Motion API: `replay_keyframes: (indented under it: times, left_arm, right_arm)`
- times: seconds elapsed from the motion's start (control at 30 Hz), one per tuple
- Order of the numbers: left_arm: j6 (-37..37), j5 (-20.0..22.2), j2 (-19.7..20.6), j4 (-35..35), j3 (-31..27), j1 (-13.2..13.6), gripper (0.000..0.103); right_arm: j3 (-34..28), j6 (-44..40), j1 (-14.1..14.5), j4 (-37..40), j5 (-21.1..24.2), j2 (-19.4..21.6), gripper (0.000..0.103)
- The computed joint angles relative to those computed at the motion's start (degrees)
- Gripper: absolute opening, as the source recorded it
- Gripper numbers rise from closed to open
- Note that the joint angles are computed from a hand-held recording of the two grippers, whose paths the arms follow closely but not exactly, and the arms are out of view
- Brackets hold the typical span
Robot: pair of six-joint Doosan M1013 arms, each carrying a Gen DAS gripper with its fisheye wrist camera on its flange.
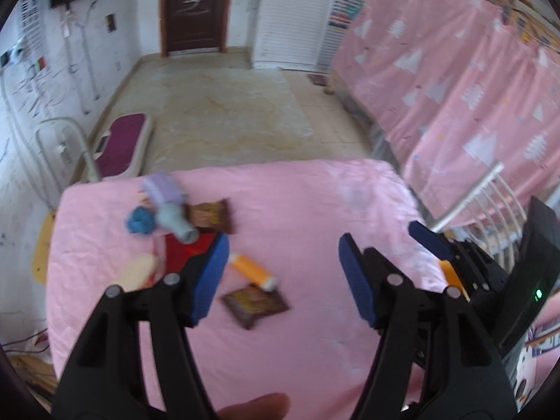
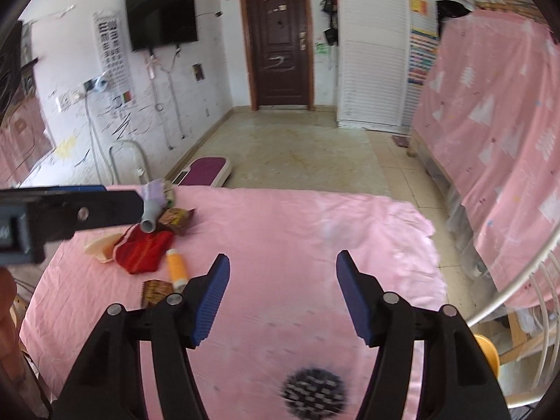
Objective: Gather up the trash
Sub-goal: 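Move both tools back over the table, then grasp the blue yarn ball with the left tool while the right tool grasps the orange thread spool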
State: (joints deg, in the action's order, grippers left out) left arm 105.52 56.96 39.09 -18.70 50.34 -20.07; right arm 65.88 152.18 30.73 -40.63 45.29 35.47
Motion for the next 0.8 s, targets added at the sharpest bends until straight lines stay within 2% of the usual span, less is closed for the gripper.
replay_keyframes:
  times: [0.2,0.4,0.8]
  left_arm:
    - [-4.66,1.95,2.53,4.07,-4.06,1.63,0.063]
    - [-7.74,4.83,5.70,7.68,-9.16,2.72,0.063]
    - [-13.59,15.24,14.55,10.81,-23.58,4.77,0.063]
  right_arm:
    - [-6.33,-7.56,0.27,5.63,0.80,4.07,0.053]
    - [-9.34,-12.90,0.33,9.86,1.20,6.32,0.053]
    - [-14.54,-21.71,-0.13,16.70,3.03,10.12,0.053]
